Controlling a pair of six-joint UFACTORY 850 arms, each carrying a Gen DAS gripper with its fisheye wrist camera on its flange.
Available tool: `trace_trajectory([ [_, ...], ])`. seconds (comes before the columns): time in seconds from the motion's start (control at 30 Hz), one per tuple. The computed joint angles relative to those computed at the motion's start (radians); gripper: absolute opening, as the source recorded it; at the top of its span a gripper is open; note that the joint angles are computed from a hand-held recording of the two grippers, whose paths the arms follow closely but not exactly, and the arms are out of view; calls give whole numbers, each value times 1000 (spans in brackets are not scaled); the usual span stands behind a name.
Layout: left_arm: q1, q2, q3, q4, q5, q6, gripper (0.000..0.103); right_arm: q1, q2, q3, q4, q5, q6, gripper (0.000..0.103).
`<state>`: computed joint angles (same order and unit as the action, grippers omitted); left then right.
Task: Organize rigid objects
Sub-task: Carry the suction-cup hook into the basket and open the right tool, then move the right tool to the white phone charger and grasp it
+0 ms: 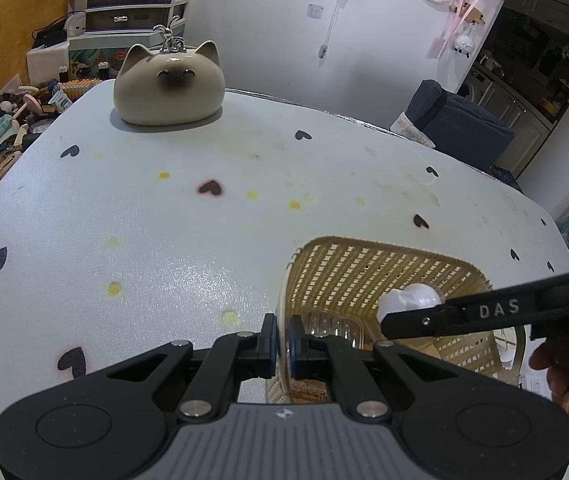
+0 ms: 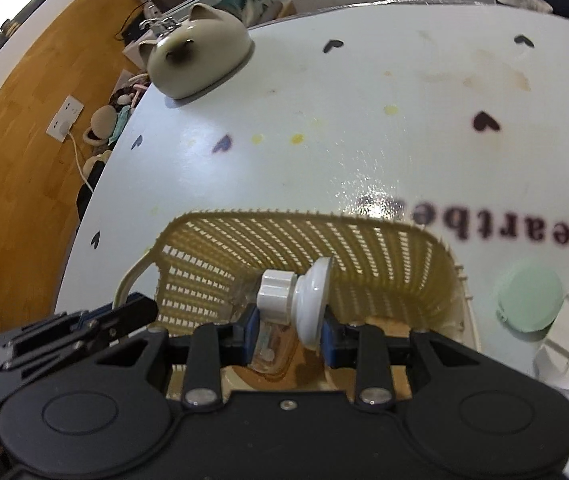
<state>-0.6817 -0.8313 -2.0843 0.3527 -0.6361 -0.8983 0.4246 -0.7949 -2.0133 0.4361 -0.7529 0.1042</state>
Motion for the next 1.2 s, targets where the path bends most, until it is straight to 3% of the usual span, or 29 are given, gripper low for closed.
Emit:
trace_trajectory([
  [0.77, -1, -2, -1, 3, 1, -2, 6, 3, -14, -17, -28, -9, 52, 40],
  [1.2, -1, -2, -1, 3, 1, -2, 6, 10, 56, 61, -19, 46, 21, 62],
])
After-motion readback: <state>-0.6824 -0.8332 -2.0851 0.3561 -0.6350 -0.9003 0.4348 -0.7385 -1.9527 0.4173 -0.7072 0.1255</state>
